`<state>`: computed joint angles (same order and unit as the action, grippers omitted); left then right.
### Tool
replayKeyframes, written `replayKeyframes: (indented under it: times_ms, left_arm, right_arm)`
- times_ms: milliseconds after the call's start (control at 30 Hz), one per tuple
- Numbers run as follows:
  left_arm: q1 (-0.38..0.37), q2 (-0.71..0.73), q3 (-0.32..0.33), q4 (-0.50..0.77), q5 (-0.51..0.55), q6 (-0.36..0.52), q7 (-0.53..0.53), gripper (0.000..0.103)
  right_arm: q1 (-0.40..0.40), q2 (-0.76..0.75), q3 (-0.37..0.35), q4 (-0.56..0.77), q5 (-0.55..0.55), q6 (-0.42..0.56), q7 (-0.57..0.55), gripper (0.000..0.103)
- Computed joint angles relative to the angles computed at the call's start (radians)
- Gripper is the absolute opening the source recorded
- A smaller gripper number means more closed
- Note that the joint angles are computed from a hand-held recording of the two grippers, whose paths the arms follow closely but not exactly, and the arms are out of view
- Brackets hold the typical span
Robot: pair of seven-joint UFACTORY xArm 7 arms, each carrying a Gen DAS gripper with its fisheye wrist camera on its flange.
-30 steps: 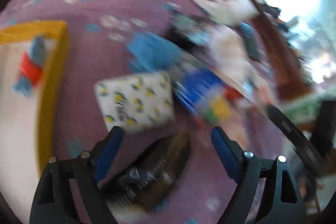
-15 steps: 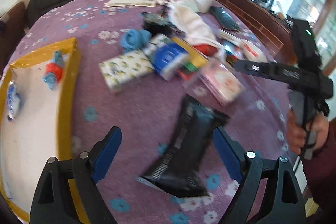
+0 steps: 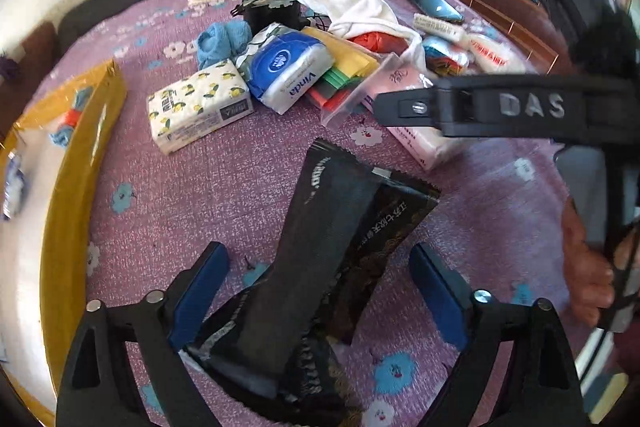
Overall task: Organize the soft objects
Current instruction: 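Grasp the black snack packet with the left tool while the right grasps the pink pack, then carry both packs into the yellow-rimmed tray and open both tools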
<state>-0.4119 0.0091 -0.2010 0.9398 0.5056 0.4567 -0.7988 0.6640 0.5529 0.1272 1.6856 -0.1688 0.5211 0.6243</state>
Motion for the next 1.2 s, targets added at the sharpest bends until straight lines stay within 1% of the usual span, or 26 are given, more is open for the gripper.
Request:
replayKeyframes:
  times_ms: [33, 67, 133, 200, 267, 367, 433, 467, 500, 533, 567, 600, 633, 667, 700, 733, 767, 867, 933, 1033, 1067, 1100, 1200]
  left_arm:
    - [-0.005, 0.004, -0.004, 0.009, 0.044, 0.016, -0.032, 0.095]
    - [-0.007, 0.005, -0.004, 0.011, 0.045, 0.02, -0.034, 0.095]
    - [-0.004, 0.003, 0.0, 0.003, 0.015, 0.009, -0.023, 0.099]
    - [-0.003, 0.007, 0.002, 0.008, 0.006, 0.02, -0.023, 0.103]
    - [-0.004, 0.011, 0.002, 0.014, 0.006, 0.028, -0.024, 0.103]
    - [-0.005, 0.013, 0.004, 0.012, 0.009, 0.022, -0.028, 0.103]
    - [-0.006, 0.011, 0.005, 0.009, 0.02, 0.02, -0.045, 0.103]
    - [-0.007, 0.007, 0.005, 0.006, 0.035, 0.023, -0.07, 0.103]
    - [-0.007, -0.006, 0.007, -0.006, 0.074, 0.02, -0.126, 0.093]
    - [-0.003, -0.02, 0.007, -0.018, 0.109, 0.013, -0.172, 0.075]
    - [0.003, -0.036, 0.006, -0.033, 0.143, 0.002, -0.217, 0.063]
    - [0.035, -0.052, -0.021, -0.048, 0.153, -0.004, -0.241, 0.047]
    - [0.032, -0.07, -0.005, -0.073, 0.12, -0.042, -0.231, 0.046]
    - [-0.005, -0.094, 0.052, -0.114, 0.046, -0.114, -0.197, 0.045]
    - [-0.006, -0.119, 0.068, -0.153, -0.059, -0.17, -0.136, 0.045]
    - [0.028, -0.14, 0.042, -0.179, -0.145, -0.2, -0.081, 0.045]
    - [0.025, -0.17, 0.053, -0.209, -0.212, -0.222, -0.042, 0.045]
    - [0.013, -0.267, 0.086, -0.287, -0.353, -0.268, 0.04, 0.045]
    - [0.02, -0.344, 0.1, -0.335, -0.415, -0.278, 0.073, 0.045]
    - [0.106, -0.465, 0.074, -0.392, -0.43, -0.244, 0.069, 0.046]
    - [0.136, -0.503, 0.082, -0.407, -0.437, -0.22, 0.08, 0.046]
    - [0.158, -0.508, 0.085, -0.408, -0.445, -0.212, 0.091, 0.046]
    - [0.253, -0.532, 0.092, -0.404, -0.441, -0.142, 0.117, 0.046]
  right_arm:
    - [0.011, 0.01, -0.007, 0.019, -0.012, 0.018, 0.003, 0.085]
    - [0.025, 0.02, -0.018, 0.039, -0.029, 0.038, 0.011, 0.085]
    - [0.052, 0.04, -0.037, 0.079, -0.065, 0.084, 0.024, 0.085]
    - [0.076, 0.056, -0.053, 0.114, -0.105, 0.134, 0.032, 0.085]
    - [0.095, 0.078, -0.062, 0.158, -0.138, 0.19, 0.031, 0.085]
    - [0.106, 0.093, -0.065, 0.191, -0.163, 0.24, 0.029, 0.084]
    - [0.112, 0.089, -0.072, 0.194, -0.18, 0.261, 0.042, 0.076]
    - [0.112, 0.08, -0.072, 0.184, -0.185, 0.26, 0.048, 0.066]
    - [0.108, 0.073, -0.068, 0.174, -0.186, 0.257, 0.049, 0.057]
    - [0.098, 0.057, -0.057, 0.151, -0.178, 0.246, 0.044, 0.057]
    - [0.089, 0.038, -0.049, 0.121, -0.17, 0.229, 0.045, 0.056]
    - [0.09, 0.026, -0.048, 0.103, -0.173, 0.222, 0.053, 0.056]
    - [0.091, 0.008, -0.047, 0.078, -0.179, 0.214, 0.06, 0.055]
    - [0.085, -0.015, -0.04, 0.046, -0.178, 0.198, 0.061, 0.055]
    - [0.083, -0.032, -0.034, 0.024, -0.18, 0.189, 0.064, 0.055]
    - [0.084, -0.048, -0.033, 0.005, -0.186, 0.185, 0.071, 0.055]
    - [0.086, -0.071, -0.031, -0.018, -0.196, 0.18, 0.077, 0.055]
    - [0.08, -0.112, -0.01, -0.051, -0.202, 0.166, 0.079, 0.055]
    - [0.072, -0.123, 0.005, -0.053, -0.195, 0.151, 0.069, 0.056]
    - [0.065, -0.106, 0.034, -0.011, -0.157, 0.134, 0.027, 0.056]
    - [0.065, -0.084, 0.045, 0.023, -0.138, 0.135, 0.004, 0.056]
    - [0.066, -0.071, 0.051, 0.046, -0.12, 0.135, -0.015, 0.056]
    - [0.091, 0.035, 0.067, 0.21, -0.06, 0.182, -0.081, 0.056]
